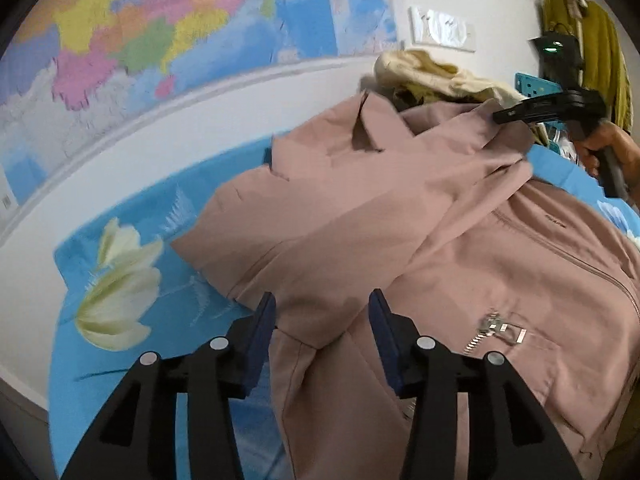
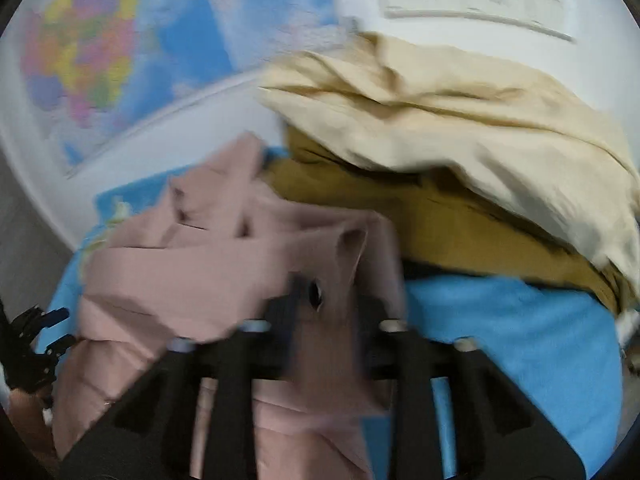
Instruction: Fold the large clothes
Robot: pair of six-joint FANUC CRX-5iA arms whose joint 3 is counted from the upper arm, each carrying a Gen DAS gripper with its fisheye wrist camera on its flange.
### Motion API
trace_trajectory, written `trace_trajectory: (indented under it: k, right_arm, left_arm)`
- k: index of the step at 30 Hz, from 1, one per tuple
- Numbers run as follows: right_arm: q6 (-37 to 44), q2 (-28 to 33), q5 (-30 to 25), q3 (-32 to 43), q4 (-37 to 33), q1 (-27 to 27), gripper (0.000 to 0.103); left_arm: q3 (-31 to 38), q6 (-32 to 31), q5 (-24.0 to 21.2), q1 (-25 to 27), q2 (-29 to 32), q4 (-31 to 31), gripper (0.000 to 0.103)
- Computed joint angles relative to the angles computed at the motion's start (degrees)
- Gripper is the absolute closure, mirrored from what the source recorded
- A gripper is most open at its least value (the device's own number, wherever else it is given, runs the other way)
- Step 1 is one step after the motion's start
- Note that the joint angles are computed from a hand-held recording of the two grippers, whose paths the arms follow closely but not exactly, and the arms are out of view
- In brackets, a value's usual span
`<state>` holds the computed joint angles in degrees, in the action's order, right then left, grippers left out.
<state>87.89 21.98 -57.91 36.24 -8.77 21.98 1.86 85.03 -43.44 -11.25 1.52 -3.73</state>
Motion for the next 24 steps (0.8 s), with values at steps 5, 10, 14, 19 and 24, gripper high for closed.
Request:
trace_trajectory:
  k: [5,10,14,19,24]
  right_arm:
    - [17.2,-4.6,0.6,-0.9,-11.2,1.4,0.059]
    - [30.7,0.5,-8.8,6.2,-16.2,6.6,0.055]
    - [32.5,7.6,-16.0,12.2,-12.7,10.5,0.06]
    - [30.1,10.0,-19.8,13.2,-15.7,8.7,0.097]
    - [32.5,5.8,-18.1,8.8,-16.8,7.1,0.069]
  left_arm:
    - [-2.2,-1.9,-0.2,2.4,0.3,4.7,0.088]
    - [-5.9,-3.9,2.0,2.8,-2.3,7.6,0.094]
    - [-5.0,-2.3,-0.6,1.9,-2.7,4.5,0.094]
    - [-6.6,-5.2,3.1,1.8,-5.2,6.6,0.079]
    - [-2.1,-5.7,6.3,-0.6,-1.7,4.9,0.047]
